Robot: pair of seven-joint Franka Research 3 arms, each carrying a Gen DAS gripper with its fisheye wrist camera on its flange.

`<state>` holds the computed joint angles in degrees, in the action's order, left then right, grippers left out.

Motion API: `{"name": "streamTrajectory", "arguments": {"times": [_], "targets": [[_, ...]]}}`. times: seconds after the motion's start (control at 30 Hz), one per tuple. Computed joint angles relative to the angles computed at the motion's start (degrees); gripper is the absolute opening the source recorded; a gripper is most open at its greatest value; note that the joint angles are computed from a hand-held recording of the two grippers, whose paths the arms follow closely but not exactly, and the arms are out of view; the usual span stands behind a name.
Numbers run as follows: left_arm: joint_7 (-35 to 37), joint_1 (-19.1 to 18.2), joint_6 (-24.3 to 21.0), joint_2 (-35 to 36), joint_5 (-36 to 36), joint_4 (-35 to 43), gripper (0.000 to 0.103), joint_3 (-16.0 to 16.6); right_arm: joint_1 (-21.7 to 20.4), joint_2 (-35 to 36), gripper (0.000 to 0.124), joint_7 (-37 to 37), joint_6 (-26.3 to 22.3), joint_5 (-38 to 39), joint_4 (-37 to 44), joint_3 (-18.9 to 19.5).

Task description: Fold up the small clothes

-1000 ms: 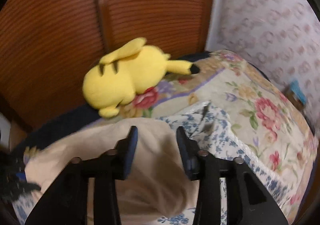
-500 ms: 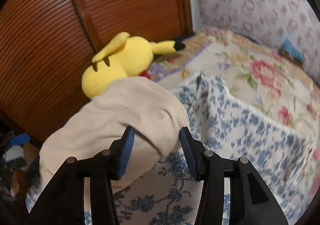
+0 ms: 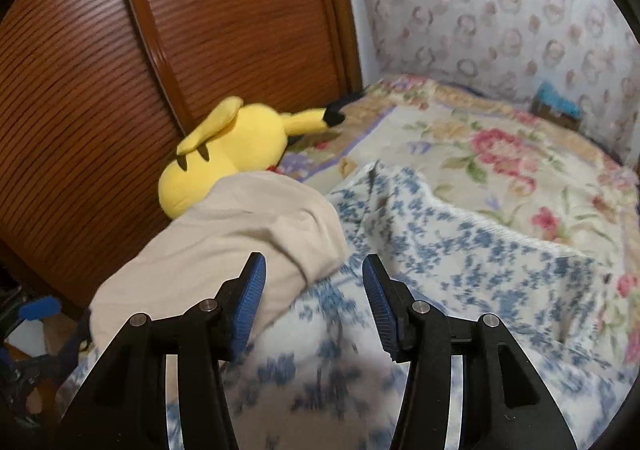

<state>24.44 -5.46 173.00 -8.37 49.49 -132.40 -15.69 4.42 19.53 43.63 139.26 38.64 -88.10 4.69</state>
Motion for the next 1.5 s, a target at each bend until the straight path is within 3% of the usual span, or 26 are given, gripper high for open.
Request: {"name": "streamTrajectory", "arguments": {"times": [0.2,0.43,0.67,0.83,0.9,1.27,1.5], "targets": [[-4.9,-0.41,-1.69,-1.1,5.39,2.34,0.062,-2.79,-0.64,-15.6,0.052,-7.31,6.71,7.64,-17.25,-2.2],[-9.31,-3.06,-4.97,-2.48,10.82,4.7,0.063,-4.99,1.16,-30.78,0.067,-12.1,10.23,12.66,-31.84,-7.87],[-12.45,-6.17,-8.54,-3.18,14.61,6.69,0.063,-6.39,2.95,-43.16,0.075,-10.59,15.63,10.66,-42.47,-12.07],[-12.37,-8.76,-11.94,-3.6,13.68,7.53,0.063,-6.76,1.69,-52.48,0.077,-10.87,20.16,10.43,-49.6,-13.09],[-12.53,-9.42,-12.53,-3.86,13.4,7.62,0.063,-6.98,3.27,-55.31,0.077,-7.03,22.27,6.64,-51.87,-14.9],[-16.13,-11.63,-15.98,-4.01,16.38,9.74,0.063,-8.38,-1.07,-62.59,0.077,1.85,26.28,-3.36,-58.43,-15.57],[-18.03,-12.14,-17.06,-4.48,17.45,9.79,0.063,-8.32,-0.28,-63.53,0.077,4.08,27.31,-6.49,-59.43,-17.45]]}}
